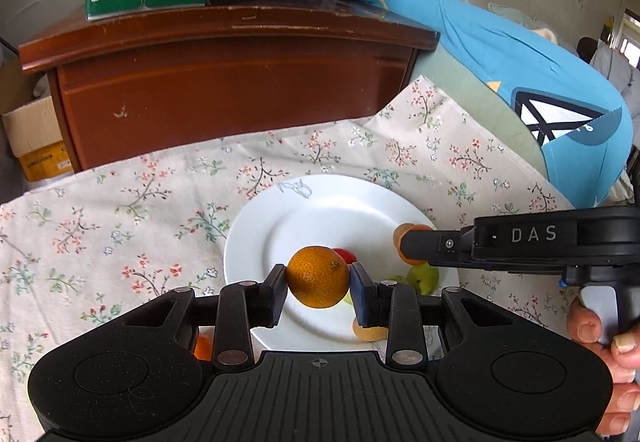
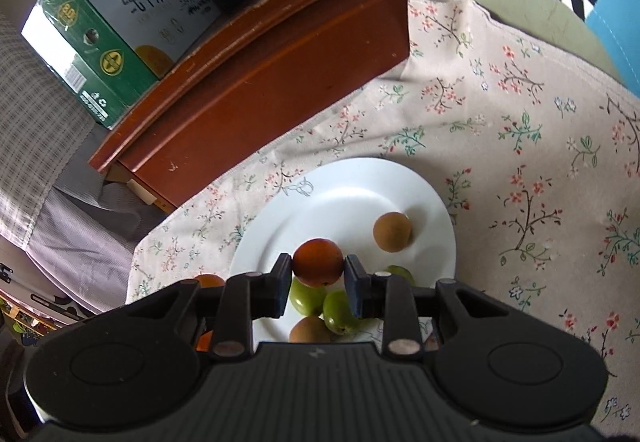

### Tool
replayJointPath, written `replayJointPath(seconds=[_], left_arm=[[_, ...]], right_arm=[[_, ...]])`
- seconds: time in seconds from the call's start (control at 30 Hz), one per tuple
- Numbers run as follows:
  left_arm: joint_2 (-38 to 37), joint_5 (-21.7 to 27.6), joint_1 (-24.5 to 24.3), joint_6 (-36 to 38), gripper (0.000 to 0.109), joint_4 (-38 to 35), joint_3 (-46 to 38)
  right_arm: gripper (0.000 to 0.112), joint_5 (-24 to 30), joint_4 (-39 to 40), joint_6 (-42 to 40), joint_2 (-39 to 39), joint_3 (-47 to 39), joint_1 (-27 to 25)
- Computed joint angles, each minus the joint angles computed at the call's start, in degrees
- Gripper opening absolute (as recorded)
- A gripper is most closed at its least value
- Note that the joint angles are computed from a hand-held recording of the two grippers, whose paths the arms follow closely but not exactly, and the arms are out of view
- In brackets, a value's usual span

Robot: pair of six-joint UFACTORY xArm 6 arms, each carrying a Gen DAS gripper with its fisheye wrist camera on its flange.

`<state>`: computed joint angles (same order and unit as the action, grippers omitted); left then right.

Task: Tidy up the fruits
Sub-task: 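Carry both mandarins onto the white plate and open both grippers, then withdraw both tools toward the red tomato and remaining mandarins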

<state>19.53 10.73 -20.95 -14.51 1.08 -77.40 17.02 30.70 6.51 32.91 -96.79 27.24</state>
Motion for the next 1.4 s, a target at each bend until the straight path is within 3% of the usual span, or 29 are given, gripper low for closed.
replayJointPath(seconds=[0.27, 0.33, 0.53, 1.0, 1.4], left_arm=[[0.77, -0.47, -0.26, 0.58, 0.033, -1.23, -0.53], [0.48, -0.78, -0.18, -0.06, 0.044, -0.76, -0.30], [-1.31, 0.87, 1.64, -14.51, 0.066, 14.00, -0.42], [-5.73, 5.62, 5.06, -23.92, 0.067, 23.22, 2.00], [-8.95, 7.11, 6.15, -24.82, 0.072, 23.72, 5.36]], right_arm=[[0.031, -1.19, -2.02, 2.15, -0.05, 0.65, -0.09], [0.032, -2.08, -1.91, 1.83, -0.25, 1.03, 0.00], [0.033, -1.76, 0.62, -0.55, -0.62, 1.24, 0.20], [0.037, -0.59, 5.96, -13.63, -1.92, 2.15, 2.97], [0.037, 2.31, 11.33, -26.73, -2.52, 2.83, 5.66]])
